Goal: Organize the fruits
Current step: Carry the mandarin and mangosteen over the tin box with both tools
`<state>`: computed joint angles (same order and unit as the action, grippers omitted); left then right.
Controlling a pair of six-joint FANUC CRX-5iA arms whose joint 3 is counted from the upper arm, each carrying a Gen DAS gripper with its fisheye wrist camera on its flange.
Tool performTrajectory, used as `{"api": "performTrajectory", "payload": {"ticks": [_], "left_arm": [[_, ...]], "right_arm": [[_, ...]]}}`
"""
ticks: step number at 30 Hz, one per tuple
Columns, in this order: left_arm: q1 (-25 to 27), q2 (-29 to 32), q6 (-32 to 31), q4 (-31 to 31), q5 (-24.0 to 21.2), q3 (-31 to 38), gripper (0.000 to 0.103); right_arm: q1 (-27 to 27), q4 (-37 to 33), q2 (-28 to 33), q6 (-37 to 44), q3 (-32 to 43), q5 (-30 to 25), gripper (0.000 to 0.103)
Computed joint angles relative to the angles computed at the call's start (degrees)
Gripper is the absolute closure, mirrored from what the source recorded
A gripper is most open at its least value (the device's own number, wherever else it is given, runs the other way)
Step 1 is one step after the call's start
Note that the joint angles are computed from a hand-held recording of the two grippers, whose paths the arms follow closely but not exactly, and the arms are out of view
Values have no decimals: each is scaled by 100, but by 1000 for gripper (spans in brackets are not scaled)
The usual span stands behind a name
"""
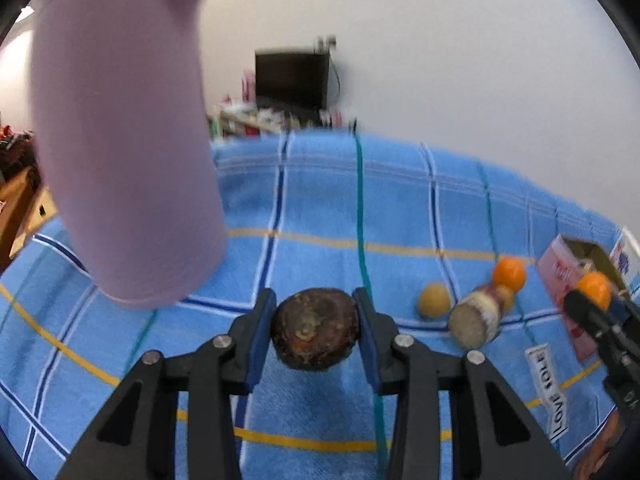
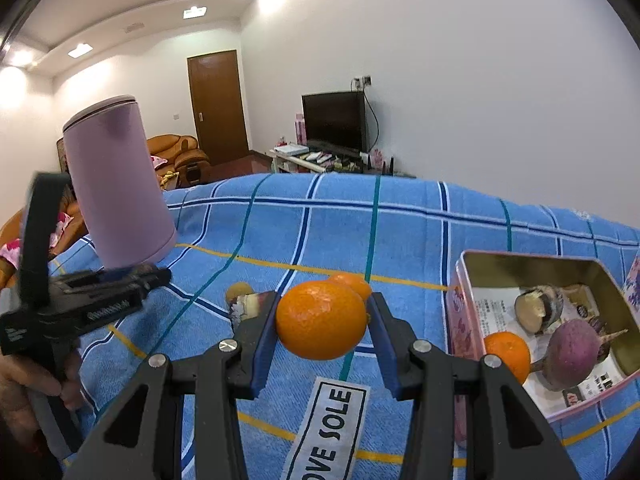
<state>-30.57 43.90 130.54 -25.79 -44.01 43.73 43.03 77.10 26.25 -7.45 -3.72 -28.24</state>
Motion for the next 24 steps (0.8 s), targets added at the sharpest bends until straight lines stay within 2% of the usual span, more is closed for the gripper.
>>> {"api": "performTrajectory", "payload": {"ticks": [3, 6, 8, 13, 17, 24], "left_arm": [[-159, -282, 694, -664, 434, -383, 62], [-229, -346, 882, -840, 542, -466, 62], [-248, -349, 867, -910, 440, -396, 62], [-623, -227, 1193, -1706, -143, -17, 62], [-754, -168, 1214, -1864, -375, 112, 62], [-878, -160, 1219, -1958, -507, 153, 62]], "right_arm": [[17, 456, -35, -222, -95, -130, 57], [32, 655, -39, -298, -119, -222, 57], [19, 734, -51, -355, -141, -229, 57], [26, 742, -68, -367, -163, -260, 57], [56, 777, -91, -391, -204, -314, 57], [114, 852, -178, -414, -329, -427, 57]]}}
